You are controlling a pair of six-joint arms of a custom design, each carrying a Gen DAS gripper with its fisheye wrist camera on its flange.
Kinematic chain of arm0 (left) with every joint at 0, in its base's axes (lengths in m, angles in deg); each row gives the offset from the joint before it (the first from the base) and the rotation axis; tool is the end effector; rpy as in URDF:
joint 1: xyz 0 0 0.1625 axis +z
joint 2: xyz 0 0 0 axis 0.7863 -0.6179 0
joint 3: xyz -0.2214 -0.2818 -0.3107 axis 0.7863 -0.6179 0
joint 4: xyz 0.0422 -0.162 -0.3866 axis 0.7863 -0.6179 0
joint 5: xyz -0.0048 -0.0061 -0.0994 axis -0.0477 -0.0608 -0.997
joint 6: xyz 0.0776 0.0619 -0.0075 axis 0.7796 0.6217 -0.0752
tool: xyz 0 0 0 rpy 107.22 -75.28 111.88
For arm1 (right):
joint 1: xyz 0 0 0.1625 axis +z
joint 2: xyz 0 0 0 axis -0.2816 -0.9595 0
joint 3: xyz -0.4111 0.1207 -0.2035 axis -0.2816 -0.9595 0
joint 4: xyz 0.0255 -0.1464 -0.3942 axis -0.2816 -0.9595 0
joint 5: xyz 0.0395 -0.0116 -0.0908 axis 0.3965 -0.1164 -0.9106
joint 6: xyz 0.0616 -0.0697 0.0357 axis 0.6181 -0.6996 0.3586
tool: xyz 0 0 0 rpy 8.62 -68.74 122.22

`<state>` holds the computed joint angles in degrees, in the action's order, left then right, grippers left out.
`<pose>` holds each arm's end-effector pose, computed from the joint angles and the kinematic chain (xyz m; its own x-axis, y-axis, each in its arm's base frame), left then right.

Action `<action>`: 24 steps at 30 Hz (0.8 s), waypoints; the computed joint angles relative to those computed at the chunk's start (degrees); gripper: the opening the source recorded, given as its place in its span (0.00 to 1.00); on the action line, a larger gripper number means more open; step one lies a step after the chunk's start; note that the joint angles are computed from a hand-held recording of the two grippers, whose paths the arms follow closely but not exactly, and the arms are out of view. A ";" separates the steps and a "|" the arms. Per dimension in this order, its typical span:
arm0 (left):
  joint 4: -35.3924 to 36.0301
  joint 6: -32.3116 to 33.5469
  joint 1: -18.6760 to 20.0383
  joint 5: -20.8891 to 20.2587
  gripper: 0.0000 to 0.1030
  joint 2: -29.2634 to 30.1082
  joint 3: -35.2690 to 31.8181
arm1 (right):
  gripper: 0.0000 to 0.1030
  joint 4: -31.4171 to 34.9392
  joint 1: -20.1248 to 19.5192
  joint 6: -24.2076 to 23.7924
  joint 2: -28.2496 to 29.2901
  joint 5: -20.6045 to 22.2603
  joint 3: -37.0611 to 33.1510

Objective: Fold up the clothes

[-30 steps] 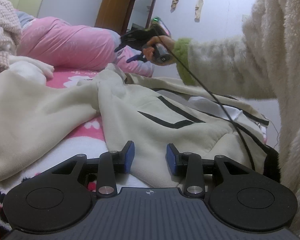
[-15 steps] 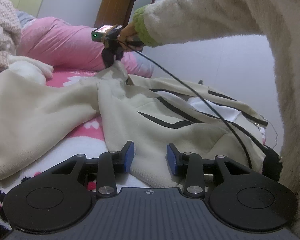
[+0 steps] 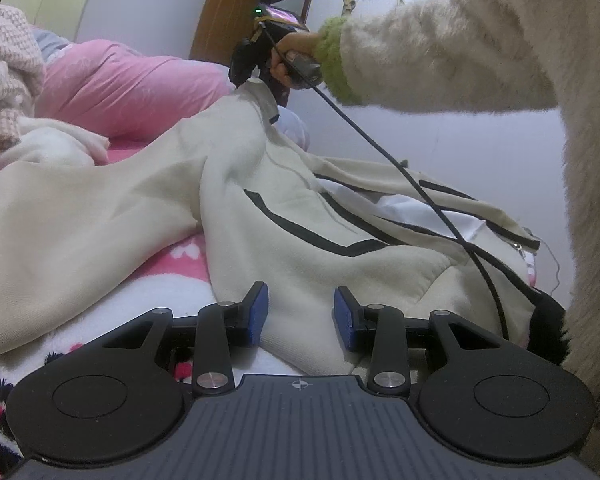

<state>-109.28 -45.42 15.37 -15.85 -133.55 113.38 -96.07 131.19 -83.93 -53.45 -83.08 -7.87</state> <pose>-0.0159 -0.3702 0.3058 -0.6288 0.7021 -0.3342 0.7130 0.3490 -0.6081 0.4040 -0.7458 0.1631 -0.7074 0.1258 0.6956 -0.4365 0.6963 -0.5698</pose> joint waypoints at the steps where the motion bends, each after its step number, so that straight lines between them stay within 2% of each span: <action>1: 0.05 -0.03 0.03 -0.05 0.35 0.01 -0.04 | 0.08 -3.03 -0.82 1.56 -0.99 4.44 1.88; 5: 0.32 -0.11 0.06 -0.11 0.35 -0.09 -0.14 | 0.08 -12.65 -4.40 2.80 0.19 15.57 4.06; 8: 0.55 -0.13 0.03 -0.14 0.35 -0.25 -0.17 | 0.09 -20.01 -6.63 2.15 3.66 18.69 2.68; 11: 0.85 -0.11 0.08 -0.21 0.35 -0.38 -0.20 | 0.10 -27.69 -7.68 0.43 5.69 19.73 1.89; 14: 1.19 -0.17 0.13 -0.25 0.35 -0.50 -0.32 | 0.10 -32.51 -7.72 2.82 3.94 20.15 4.01; 17: 0.89 -0.06 -0.13 0.16 0.35 -0.46 -0.18 | 0.10 -34.38 -6.16 -0.39 0.02 17.32 8.62; 19: 0.79 -0.02 -0.21 0.32 0.35 -0.45 -0.11 | 0.10 -36.11 -4.85 -0.49 -4.15 16.40 14.68; 24: 3.63 -0.58 -0.90 1.28 0.38 -1.38 -0.84 | 0.19 -37.97 1.41 1.94 -16.45 9.61 31.94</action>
